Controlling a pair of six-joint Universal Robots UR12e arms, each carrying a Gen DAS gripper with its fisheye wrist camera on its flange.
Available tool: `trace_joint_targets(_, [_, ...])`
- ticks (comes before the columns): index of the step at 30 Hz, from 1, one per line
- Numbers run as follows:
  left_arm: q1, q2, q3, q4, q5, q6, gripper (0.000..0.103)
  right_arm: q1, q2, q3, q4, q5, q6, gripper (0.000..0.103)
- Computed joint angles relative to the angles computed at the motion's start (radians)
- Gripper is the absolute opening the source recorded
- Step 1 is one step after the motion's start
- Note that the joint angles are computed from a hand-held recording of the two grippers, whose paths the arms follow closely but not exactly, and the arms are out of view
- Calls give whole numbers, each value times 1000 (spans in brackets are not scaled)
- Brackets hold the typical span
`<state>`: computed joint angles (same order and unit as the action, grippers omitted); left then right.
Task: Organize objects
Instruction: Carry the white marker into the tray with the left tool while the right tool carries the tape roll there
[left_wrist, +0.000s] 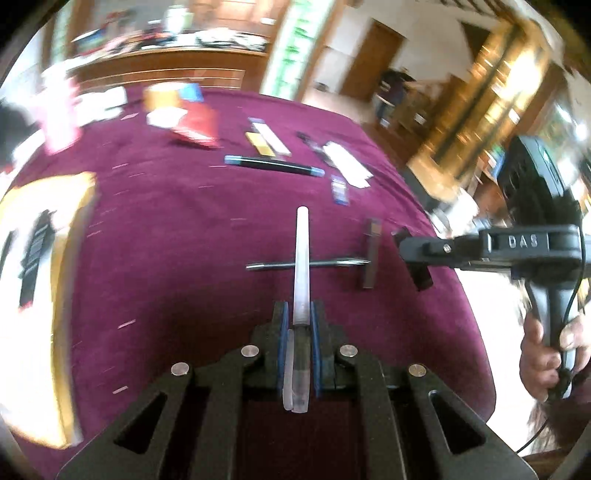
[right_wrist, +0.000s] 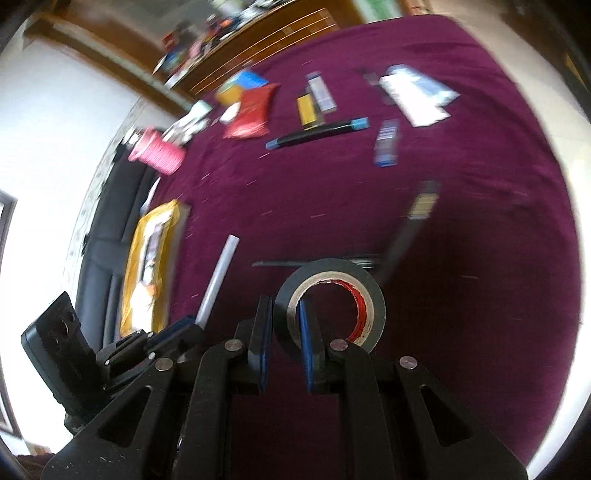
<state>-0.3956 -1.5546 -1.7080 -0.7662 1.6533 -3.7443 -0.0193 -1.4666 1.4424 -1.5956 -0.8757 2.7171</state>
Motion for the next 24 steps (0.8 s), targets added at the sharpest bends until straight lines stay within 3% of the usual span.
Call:
trace_joint_targets(4, [39, 111, -91, -34, 83, -84, 9, 80, 10, -22, 51, 16, -46, 12])
trace_joint_targets(9, [101, 217, -176, -112, 128, -135, 9, 180, 26, -45, 89, 36, -68, 12])
trace_joint_targets(12, [146, 257, -222, -141, 110, -135, 9, 238, 42, -61, 111, 43, -63, 12])
trace_joint_targets(17, [228, 288, -284, -138, 17, -107, 9, 334, 68, -77, 113, 34, -31, 12])
trace_joint_targets(24, [302, 316, -327, -153, -75, -52, 9, 412, 97, -87, 68, -22, 41, 12])
